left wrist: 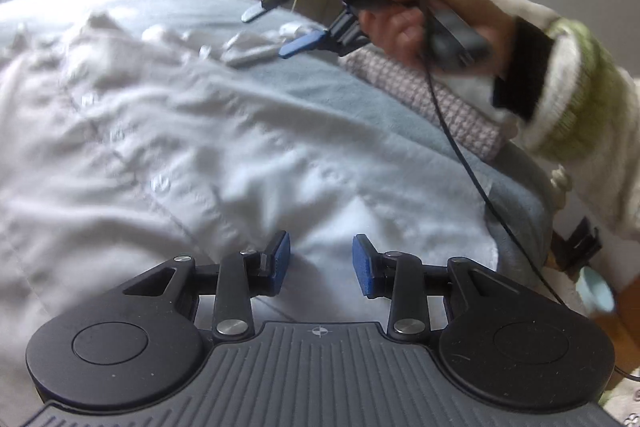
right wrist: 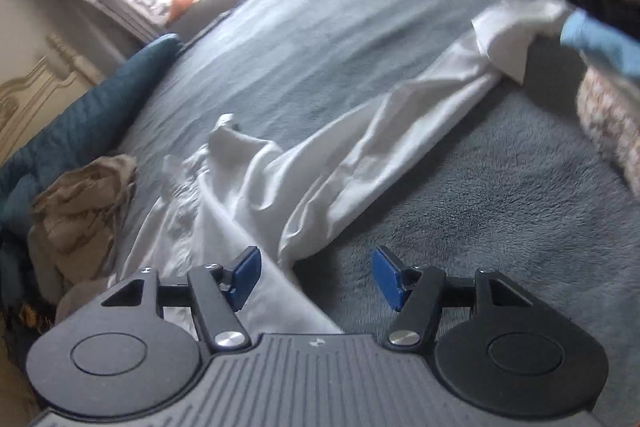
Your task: Fold clothes
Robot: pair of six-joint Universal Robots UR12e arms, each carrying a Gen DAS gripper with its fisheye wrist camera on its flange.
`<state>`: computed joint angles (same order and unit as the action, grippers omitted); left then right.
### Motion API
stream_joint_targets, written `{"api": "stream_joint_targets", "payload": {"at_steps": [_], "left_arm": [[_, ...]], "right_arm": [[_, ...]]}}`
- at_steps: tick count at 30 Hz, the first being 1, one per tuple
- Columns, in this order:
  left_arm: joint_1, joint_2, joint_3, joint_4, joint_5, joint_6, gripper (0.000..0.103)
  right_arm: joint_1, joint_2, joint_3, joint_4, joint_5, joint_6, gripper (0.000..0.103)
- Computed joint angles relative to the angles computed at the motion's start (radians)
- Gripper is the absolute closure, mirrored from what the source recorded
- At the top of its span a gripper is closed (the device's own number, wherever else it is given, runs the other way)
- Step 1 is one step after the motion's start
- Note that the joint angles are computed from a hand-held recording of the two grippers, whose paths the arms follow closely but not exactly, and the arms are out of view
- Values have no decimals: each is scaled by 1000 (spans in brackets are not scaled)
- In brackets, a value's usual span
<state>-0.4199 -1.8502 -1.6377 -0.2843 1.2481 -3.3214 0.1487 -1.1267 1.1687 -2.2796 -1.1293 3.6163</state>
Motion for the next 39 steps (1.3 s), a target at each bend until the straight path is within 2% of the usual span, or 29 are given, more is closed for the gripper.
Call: {"api": "stream_joint_targets", "payload": {"at_steps": [2,5,7,8,9,12,16,21,27,30,31,33,34,35,38,39], "left_arm": [[5,1,-18,38,-15,-5,69],[15,2,-39,84,-46,-18,69],[25,0,-48,108,-77,-48,69],[30,-1,-51,116,-92,-59,69],[34,-2,-53,121,-104,-66,69],[44,-3,-56,125,-137,-69,70],[51,-2,-60,125,-163,-80,70],[51,-1,-65,135,-162,-71,71],[53,-1,-67,140,-165,-64,71],[50,-2,-65,140,-159,-57,71],[51,-2,-66,142,-159,-58,71],[51,-3,-67,145,-160,-58,71],[52,-3,-67,146,-162,-59,71],[53,-3,-68,148,-163,-59,70],[53,-4,-69,153,-163,-61,70],[52,-6,-69,155,-161,-61,70]], "right_arm": [[-11,56,-59,49,28,112,39],[-17,93,-74,13,85,177,40],[-6,99,-75,-14,51,157,59],[1,101,-77,-18,18,136,85],[5,101,-76,-28,-11,124,103],[16,97,-72,-91,-125,86,102],[25,108,-95,-116,-231,32,103],[37,132,-120,-94,-350,-4,103],[49,147,-132,-94,-438,-98,102],[51,164,-172,-46,-447,-116,101],[48,162,-177,-33,-437,-96,99],[40,148,-169,-28,-414,-31,79],[35,134,-152,-46,-402,8,72],[29,120,-134,-68,-390,47,62],[24,98,-118,-81,-399,103,59],[26,99,-125,-75,-412,112,55]]}}
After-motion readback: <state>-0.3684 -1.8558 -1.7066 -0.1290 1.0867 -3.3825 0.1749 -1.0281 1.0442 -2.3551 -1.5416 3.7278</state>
